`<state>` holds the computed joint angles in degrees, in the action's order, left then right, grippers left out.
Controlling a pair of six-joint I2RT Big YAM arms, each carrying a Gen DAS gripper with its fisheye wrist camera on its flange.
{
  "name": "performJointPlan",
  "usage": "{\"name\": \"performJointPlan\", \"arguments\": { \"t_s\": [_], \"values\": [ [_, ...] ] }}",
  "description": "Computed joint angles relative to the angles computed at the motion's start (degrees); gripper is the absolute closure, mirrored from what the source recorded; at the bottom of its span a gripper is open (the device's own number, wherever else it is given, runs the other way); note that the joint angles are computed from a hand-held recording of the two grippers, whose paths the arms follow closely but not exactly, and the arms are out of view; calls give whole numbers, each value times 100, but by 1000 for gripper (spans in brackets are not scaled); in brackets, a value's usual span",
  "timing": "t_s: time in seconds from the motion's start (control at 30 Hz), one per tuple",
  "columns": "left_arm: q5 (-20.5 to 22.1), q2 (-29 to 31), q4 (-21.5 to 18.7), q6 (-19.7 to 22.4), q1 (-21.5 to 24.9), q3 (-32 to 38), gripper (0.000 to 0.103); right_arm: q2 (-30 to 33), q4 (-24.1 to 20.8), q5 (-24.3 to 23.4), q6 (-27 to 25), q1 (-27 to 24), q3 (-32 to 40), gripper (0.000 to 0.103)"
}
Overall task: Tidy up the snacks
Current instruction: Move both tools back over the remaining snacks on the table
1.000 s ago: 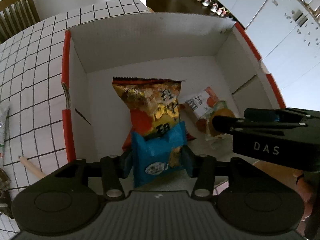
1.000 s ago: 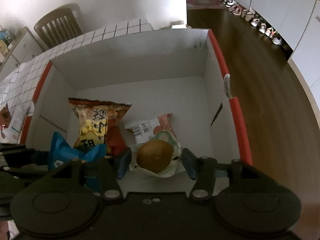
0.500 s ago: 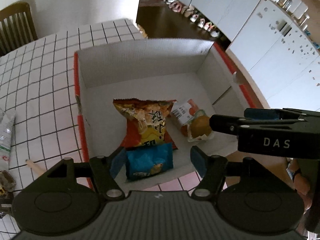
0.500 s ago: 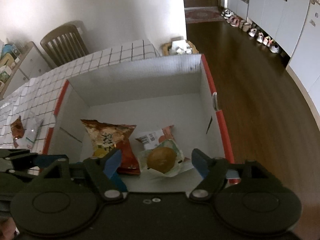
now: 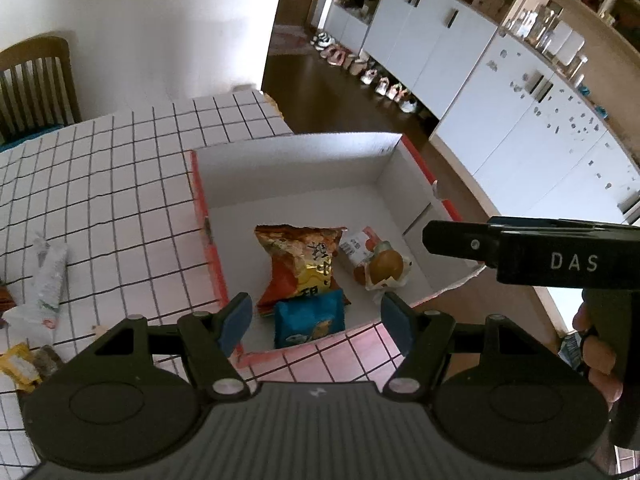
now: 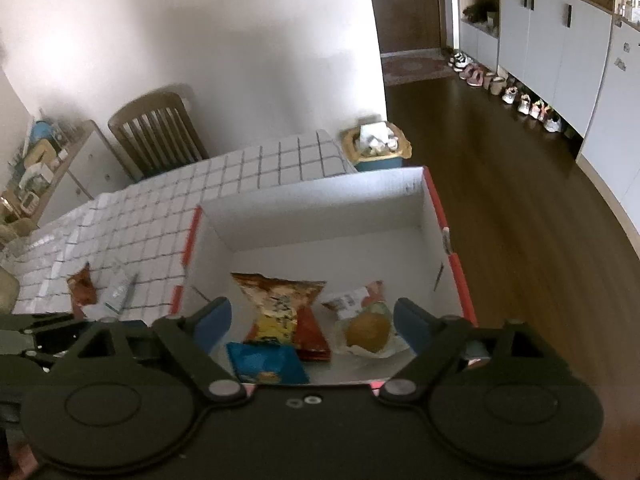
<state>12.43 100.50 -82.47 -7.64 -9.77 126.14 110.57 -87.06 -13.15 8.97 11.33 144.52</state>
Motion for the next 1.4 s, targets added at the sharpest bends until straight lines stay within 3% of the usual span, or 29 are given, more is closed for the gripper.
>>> {"name": "performJointPlan", "arguments": {
  "t_s": [0.4,0.47,0.67,0.73,0.83,0.93,1.03,1.23,1.4],
  "values": [
    [223,-919,306,419,565,-932,32,-574,402,96,316,527,-517,12],
    [192,-1118,415,517,700,-1164,23,-653,501,93,385,638,-601,12],
    [367,-1503,565,764,1232,-1618,21,-861,796,124,599,1004,-927,12],
    [445,-1584,566,840,1432,-1724,16,-954,996,183,689,1168,-1114,1],
    [570,-1716,634,988,1771,-1906,13,-1024,1156,266,711,1385,-1262,1],
    [749,-1782,639,1089,2139,-2033,11,-1008,1166,335,723,1583,-1270,1],
    [870,-1852,762,1184,2482,-2186,0,-1017,1238,386,782,1764,-1357,0],
    [840,-1789,868,1361,3007,-2275,0,-953,1234,482,942,2112,-1439,0],
    [570,-1669,1099,1425,3340,-2397,0,-706,1160,598,1128,2348,-1220,0]
  ]
}}
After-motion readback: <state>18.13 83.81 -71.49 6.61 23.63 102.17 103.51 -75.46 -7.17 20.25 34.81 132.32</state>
